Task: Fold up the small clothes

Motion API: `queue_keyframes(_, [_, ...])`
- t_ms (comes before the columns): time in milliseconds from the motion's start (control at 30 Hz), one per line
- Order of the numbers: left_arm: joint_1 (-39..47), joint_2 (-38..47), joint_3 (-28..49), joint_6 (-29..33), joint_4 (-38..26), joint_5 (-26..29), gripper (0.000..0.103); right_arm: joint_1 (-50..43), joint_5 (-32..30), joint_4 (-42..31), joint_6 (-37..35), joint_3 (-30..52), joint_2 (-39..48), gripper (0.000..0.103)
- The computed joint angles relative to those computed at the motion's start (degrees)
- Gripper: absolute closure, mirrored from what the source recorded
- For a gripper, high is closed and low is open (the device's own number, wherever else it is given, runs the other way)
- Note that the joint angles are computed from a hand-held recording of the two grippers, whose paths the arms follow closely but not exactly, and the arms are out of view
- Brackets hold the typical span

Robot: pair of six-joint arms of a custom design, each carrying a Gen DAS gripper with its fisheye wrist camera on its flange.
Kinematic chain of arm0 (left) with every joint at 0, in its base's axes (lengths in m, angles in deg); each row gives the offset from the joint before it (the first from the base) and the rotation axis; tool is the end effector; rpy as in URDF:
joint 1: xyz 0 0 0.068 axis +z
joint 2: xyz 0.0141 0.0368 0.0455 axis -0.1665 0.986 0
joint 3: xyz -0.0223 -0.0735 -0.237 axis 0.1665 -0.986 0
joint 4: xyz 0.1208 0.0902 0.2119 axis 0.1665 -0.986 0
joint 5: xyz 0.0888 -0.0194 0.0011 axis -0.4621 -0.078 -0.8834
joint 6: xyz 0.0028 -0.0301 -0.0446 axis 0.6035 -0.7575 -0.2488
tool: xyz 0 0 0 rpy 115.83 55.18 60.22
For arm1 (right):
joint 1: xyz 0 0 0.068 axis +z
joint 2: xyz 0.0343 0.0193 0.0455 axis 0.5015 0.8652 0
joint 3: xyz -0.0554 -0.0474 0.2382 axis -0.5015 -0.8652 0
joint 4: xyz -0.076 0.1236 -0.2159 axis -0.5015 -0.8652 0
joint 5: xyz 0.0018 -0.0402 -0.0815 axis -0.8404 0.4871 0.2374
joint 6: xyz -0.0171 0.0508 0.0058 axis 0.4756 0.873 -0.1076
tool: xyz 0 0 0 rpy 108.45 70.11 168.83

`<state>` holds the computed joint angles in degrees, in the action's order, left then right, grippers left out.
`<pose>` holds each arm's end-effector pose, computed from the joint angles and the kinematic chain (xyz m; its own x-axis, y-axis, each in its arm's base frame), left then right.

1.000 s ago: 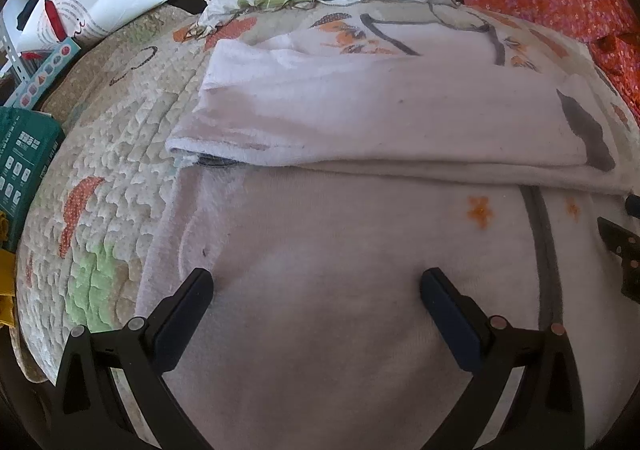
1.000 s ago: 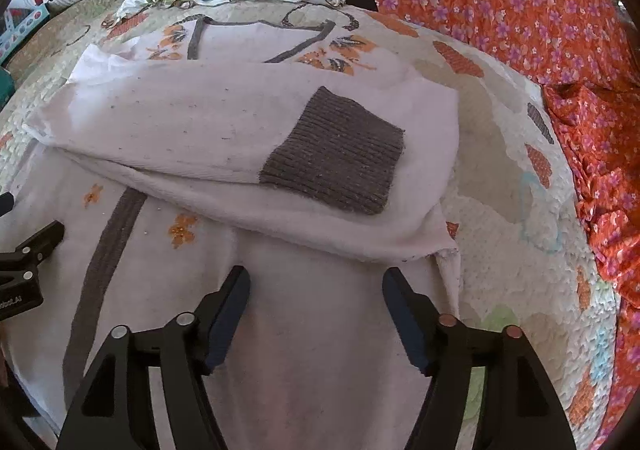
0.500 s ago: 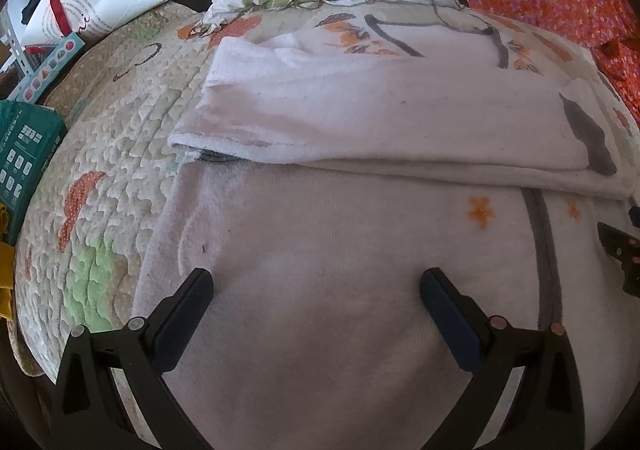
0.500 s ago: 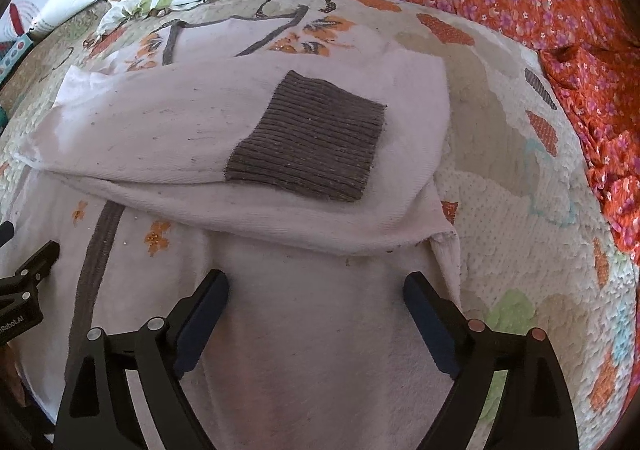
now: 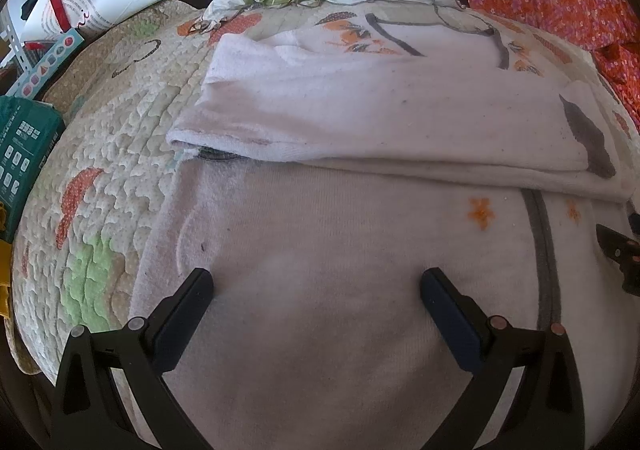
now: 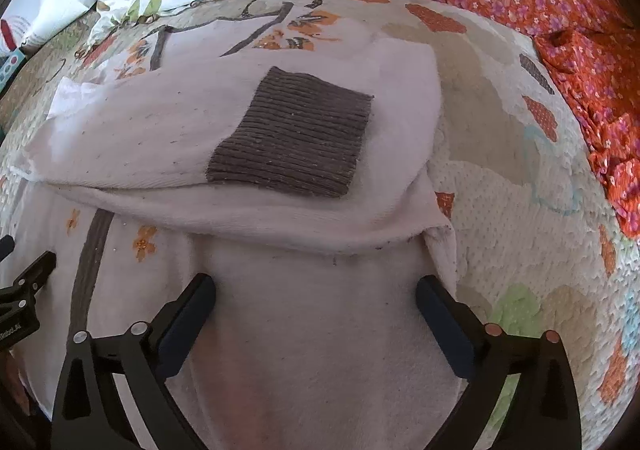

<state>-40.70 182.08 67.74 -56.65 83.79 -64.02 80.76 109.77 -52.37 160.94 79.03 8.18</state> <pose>0.2227 -0.1299 0.0463 -0.7331 0.4345 -0.5232 0.4614 0.8830 0.0868 0.1393 0.1454 0.0556 -0.8036 0.3941 -0.4459 0.4515 0.8919 -0.0255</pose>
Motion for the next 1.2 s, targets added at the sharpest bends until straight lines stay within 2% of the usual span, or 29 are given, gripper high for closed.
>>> queue_keyframes(267, [0.5, 0.1, 0.3, -0.3, -0.5, 0.6, 0.0, -0.3, -0.3, 1.8, 2.6, -1.4, -1.1, 0.0])
queue_keyframes(500, [2.6, 1.0, 3.1, -1.3, -4.9, 3.8, 0.0, -0.9, -0.6, 1.7, 1.9, -0.6, 0.0, 0.0])
queue_keyframes(767, [1.8, 1.0, 1.1, -3.5, -0.6, 2.9, 0.0, -1.1, -0.3, 2.5, 0.5, -1.2, -0.1, 0.0])
queue_keyframes(1200, [2.1, -1.4, 0.9, -0.9, -2.4, 3.5, 0.0, -1.0, -0.1, -0.5, 0.3, 0.3, -0.4, 0.001])
